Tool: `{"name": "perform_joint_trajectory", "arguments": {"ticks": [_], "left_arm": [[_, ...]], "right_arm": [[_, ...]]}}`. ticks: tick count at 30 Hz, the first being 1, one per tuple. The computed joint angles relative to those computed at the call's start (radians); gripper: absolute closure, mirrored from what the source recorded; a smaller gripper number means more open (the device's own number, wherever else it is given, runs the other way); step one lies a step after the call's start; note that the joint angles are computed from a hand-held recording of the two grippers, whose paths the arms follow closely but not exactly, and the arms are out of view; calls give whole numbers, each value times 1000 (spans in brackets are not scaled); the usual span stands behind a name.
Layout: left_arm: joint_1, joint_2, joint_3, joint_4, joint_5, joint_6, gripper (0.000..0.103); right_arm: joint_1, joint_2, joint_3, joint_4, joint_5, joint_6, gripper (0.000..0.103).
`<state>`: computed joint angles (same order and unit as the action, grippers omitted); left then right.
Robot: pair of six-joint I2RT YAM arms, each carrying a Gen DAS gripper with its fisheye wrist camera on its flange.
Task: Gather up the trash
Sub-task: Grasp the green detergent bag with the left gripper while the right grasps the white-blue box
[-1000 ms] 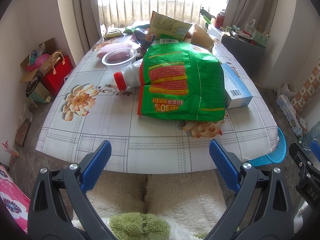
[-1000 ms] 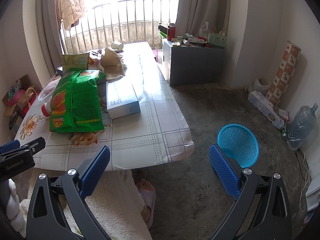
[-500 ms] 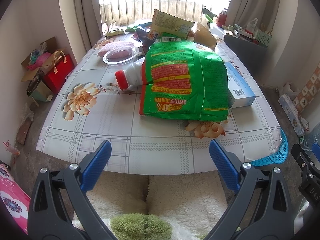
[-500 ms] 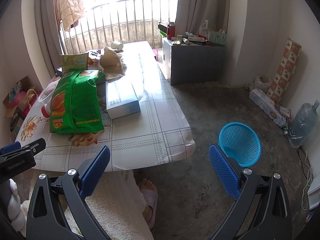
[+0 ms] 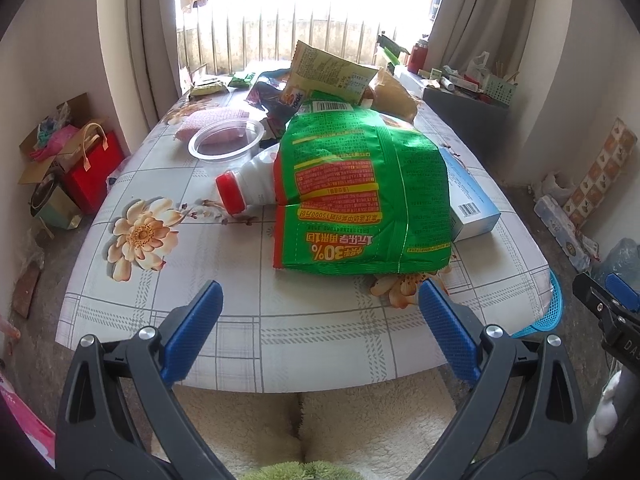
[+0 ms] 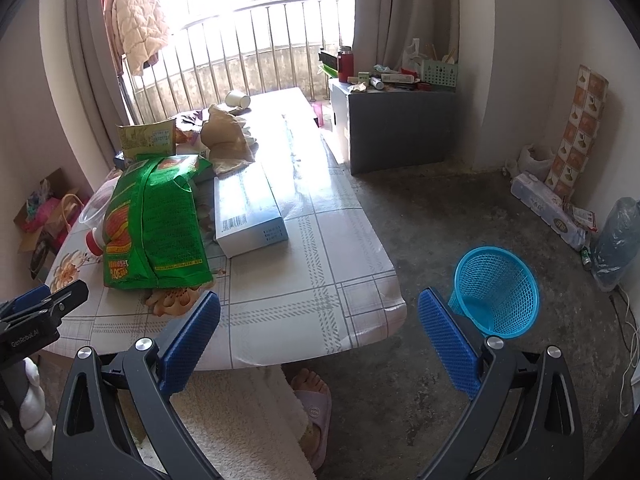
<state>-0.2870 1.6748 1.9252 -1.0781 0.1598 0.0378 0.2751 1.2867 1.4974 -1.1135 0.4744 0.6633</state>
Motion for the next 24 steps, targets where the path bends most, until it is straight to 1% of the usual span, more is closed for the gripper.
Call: {"name": "perform_joint_trajectory", "arguments": {"ticks": [2,4,6,7,9,11,12,14,16,19,21,24], "left_arm": [[39,-24,-59,80,94,30,9],[72,-28,-92,132,179,51,9],[94,-24,-112,173,227,68,9],[103,-12,-106,177,246,78,9],[124,39,-54,148,303,90,9],[141,98,9,116,360,80,11],[144,125,36,108,381,78,13],[146,183,96,90,415,75,14],[144,251,172,59,420,61,15],[137,357,302,-24,424,69,23],[134,402,352,-64,429,80,31],[130,443,390,-103,454,87,36]], "right_arm": [[-26,10,0,38,-27,-29,7],[-53,27,4,73,-53,-59,7],[-83,48,16,109,-85,-91,7],[-99,62,25,127,-105,-108,7],[-133,98,53,155,-155,-144,7],[-171,146,87,185,-232,-185,7],[-190,178,111,193,-270,-204,7],[-225,246,160,208,-346,-239,7],[-253,320,215,209,-402,-264,7],[-283,435,313,187,-469,-298,7],[-300,505,378,166,-525,-320,7],[-322,593,467,123,-607,-356,7]]}}
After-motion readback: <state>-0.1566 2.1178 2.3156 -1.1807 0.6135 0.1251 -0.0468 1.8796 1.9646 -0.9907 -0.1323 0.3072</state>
